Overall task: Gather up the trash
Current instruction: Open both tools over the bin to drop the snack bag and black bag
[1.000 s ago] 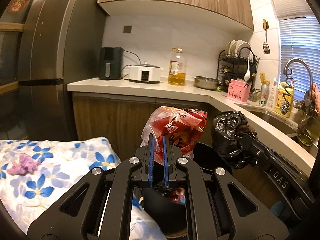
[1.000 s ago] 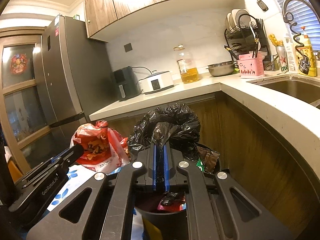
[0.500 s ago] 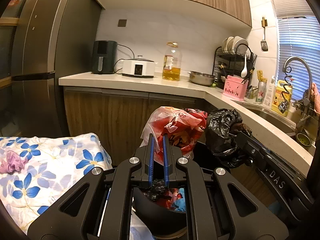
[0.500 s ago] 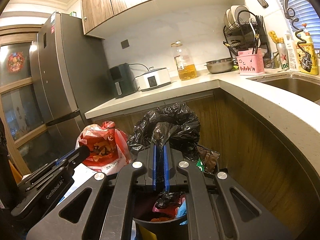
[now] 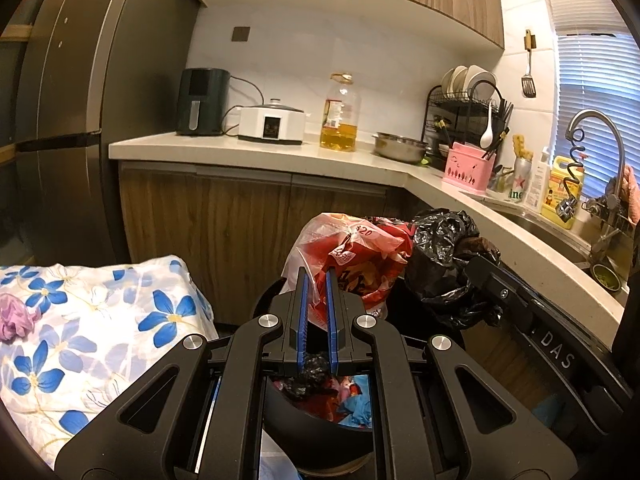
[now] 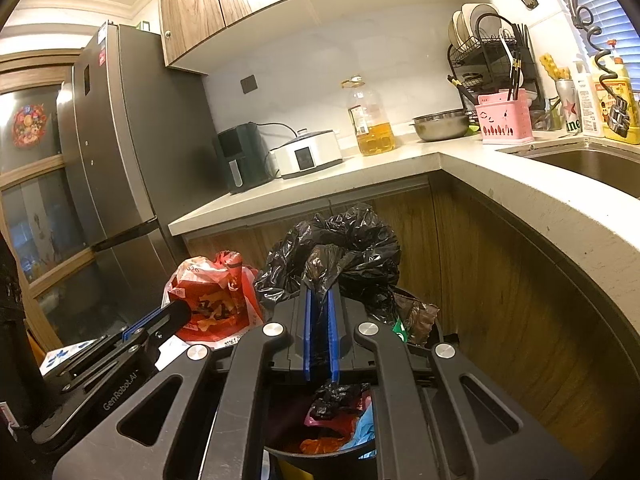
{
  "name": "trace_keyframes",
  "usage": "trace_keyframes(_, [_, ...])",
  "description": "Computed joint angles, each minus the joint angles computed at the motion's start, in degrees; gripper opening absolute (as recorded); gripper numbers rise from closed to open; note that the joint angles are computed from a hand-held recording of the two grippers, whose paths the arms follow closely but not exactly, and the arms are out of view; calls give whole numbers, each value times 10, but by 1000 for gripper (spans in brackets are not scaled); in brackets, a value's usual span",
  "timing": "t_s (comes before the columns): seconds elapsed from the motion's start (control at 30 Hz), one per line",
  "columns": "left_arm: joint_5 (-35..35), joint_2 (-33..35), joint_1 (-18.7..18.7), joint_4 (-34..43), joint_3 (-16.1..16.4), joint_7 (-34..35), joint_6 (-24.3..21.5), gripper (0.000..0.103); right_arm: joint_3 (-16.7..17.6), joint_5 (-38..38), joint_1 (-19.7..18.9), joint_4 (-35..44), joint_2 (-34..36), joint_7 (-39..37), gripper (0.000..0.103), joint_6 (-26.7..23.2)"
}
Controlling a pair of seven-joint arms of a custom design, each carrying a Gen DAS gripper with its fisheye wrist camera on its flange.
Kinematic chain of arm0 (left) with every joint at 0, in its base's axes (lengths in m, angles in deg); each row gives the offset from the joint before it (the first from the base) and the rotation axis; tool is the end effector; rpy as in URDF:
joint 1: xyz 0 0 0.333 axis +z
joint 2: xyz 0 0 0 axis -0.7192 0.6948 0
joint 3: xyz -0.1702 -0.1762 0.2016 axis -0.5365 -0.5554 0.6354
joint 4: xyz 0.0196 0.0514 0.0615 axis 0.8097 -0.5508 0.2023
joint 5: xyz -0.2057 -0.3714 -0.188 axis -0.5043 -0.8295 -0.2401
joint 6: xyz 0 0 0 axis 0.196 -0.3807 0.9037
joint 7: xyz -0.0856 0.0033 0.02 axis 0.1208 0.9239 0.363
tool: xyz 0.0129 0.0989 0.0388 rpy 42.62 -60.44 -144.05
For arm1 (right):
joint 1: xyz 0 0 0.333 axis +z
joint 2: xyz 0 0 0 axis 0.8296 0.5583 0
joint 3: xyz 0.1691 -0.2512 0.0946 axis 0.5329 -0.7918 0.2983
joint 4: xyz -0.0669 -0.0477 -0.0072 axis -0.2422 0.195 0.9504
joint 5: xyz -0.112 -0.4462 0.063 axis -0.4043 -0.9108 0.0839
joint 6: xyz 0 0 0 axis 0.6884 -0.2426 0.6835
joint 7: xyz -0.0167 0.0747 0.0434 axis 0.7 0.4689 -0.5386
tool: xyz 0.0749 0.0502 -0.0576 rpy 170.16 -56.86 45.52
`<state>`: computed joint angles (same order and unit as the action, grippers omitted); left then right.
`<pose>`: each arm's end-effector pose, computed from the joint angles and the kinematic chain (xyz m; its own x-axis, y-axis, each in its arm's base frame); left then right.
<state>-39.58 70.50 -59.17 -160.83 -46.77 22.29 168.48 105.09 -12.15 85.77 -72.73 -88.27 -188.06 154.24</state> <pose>0.5262 -0.5037 0.4726 -0.7354 -0.6629 0.1402 -0.3336 0.1742 -0.9265 0.3953 0.3860 0.4726 -0.4797 -0.8248 -0.2995 -0.1126 0.3964 -0.9112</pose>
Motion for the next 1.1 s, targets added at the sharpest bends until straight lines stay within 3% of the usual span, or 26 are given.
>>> trace_keyframes(0.33, [-9, 19, -6, 18, -2, 22, -18, 8, -6, 0, -7, -4, -1, -2, 9, 18])
trace_keyframes(0.57, [-33, 25, -16, 25, 5, 40, -26, 8, -9, 1, -11, -6, -1, 0, 21, 30])
trace_keyframes(0.73, [-40, 33, -3, 28, -13, 54, -31, 9, -9, 1, -14, -7, 0, 2, 31, 32])
trace_keyframes(0.8, [-47, 31, -18, 29, 3, 60, -32, 11, -8, 2, -13, -9, -2, 7, 33, 29])
trace_keyframes(0.9, [-63, 25, -51, 28, 40, 63, -33, 27, -5, 7, -12, -12, -6, 13, 36, 19])
trace_keyframes(0.93, [-66, 25, -45, 26, 34, 65, -33, 42, -3, 7, -12, -13, -8, 16, 38, 15])
trace_keyframes(1.0, [-62, 29, -11, 19, -2, 66, -29, 50, 1, 9, -10, -13, -9, 19, 42, 4])
trace_keyframes(1.1, [-73, 13, -25, 4, 22, 60, -18, 63, 3, 14, -6, -12, -9, 19, 46, -2])
